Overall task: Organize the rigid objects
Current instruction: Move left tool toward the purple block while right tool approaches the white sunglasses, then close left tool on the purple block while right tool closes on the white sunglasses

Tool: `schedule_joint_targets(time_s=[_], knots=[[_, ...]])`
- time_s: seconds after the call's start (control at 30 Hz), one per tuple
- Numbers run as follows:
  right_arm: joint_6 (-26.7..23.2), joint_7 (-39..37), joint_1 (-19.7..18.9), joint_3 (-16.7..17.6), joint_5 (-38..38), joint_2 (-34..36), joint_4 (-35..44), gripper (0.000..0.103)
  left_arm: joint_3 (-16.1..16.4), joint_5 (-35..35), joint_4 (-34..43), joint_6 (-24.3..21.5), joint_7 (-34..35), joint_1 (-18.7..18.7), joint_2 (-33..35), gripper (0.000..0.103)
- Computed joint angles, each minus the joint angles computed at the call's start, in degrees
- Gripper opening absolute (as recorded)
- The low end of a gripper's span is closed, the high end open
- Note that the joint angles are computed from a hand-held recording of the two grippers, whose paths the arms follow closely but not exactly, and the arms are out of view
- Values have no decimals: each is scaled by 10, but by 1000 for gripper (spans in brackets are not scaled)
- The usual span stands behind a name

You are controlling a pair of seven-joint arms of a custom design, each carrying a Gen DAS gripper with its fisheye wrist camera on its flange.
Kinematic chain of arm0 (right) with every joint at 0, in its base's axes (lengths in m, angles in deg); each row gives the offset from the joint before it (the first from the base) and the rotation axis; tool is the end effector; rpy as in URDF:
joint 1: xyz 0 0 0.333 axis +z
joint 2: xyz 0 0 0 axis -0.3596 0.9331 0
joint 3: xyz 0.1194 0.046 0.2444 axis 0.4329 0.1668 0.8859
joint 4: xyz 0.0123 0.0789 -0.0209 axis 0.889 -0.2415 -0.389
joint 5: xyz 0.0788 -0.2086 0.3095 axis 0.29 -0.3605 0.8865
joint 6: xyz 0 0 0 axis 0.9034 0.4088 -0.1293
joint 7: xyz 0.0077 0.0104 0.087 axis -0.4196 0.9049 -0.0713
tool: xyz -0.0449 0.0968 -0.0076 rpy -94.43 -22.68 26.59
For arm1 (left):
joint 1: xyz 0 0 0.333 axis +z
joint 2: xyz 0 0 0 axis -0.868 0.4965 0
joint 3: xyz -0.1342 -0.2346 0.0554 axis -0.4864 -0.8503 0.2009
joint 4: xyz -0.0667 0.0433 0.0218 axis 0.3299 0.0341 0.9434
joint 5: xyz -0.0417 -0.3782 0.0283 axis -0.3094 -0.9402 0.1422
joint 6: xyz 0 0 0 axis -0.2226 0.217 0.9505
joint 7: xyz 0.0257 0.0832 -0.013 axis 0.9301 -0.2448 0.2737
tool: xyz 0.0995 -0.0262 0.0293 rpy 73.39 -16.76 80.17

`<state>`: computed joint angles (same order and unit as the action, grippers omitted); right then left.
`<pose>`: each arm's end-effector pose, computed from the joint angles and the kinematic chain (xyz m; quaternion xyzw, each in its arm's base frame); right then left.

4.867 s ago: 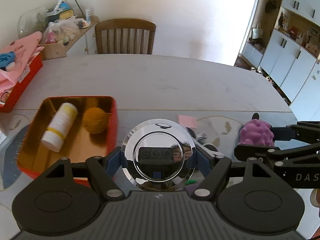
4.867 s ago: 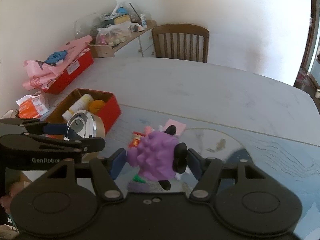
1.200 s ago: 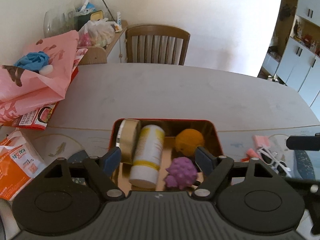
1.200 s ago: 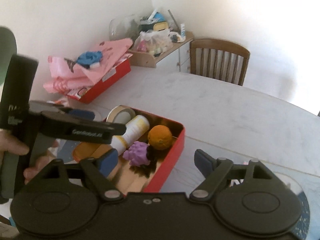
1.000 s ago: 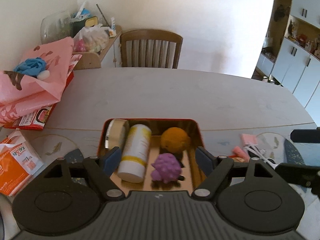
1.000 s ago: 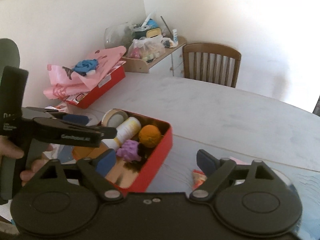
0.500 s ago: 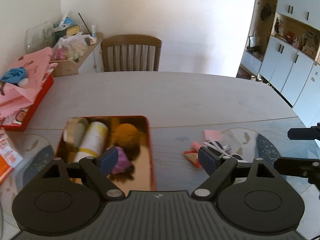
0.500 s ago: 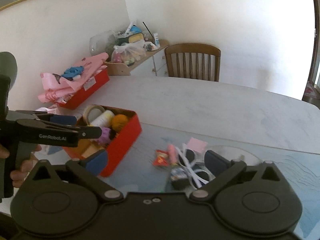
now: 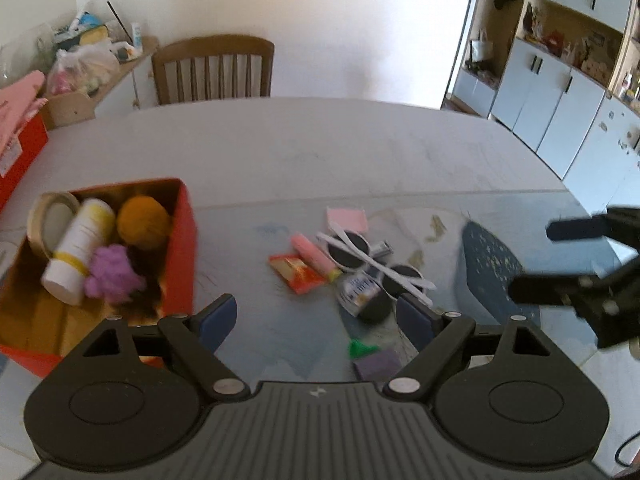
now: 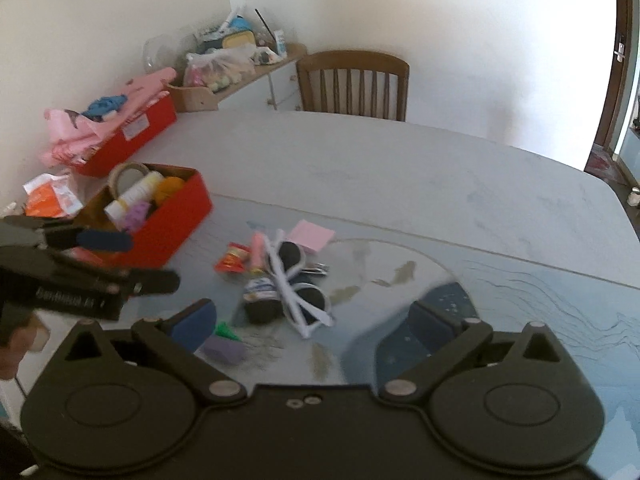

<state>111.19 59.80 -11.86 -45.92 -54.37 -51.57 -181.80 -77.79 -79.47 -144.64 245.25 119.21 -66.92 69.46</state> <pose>0.4167 0.1724 0.4441 -0.6757 0.6319 -0.2192 0.3099 0.5159 -0.0652 0.4274 -0.4772 0.8032 -0.3249 0.1470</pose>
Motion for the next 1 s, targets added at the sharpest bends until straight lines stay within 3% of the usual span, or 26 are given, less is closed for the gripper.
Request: schedule_joint_targets(time_s=[0.2,0.4,0.67,1.0], knots=[[-4,-44,14,-35,18,45,24,96,-19,42,-27,27,-43,-10,2,87],[-8,-148,66,-85,89,96,51,91,-27,80,-39,46,-92,-20,16,87],[-12,-248,82,-88,151,154,91,87,-43,163,-59,97,-196,-21,31,87],[4,-343,83,-79,206,210,125,68,-46,245,-88,149,-278,-29,32,84]])
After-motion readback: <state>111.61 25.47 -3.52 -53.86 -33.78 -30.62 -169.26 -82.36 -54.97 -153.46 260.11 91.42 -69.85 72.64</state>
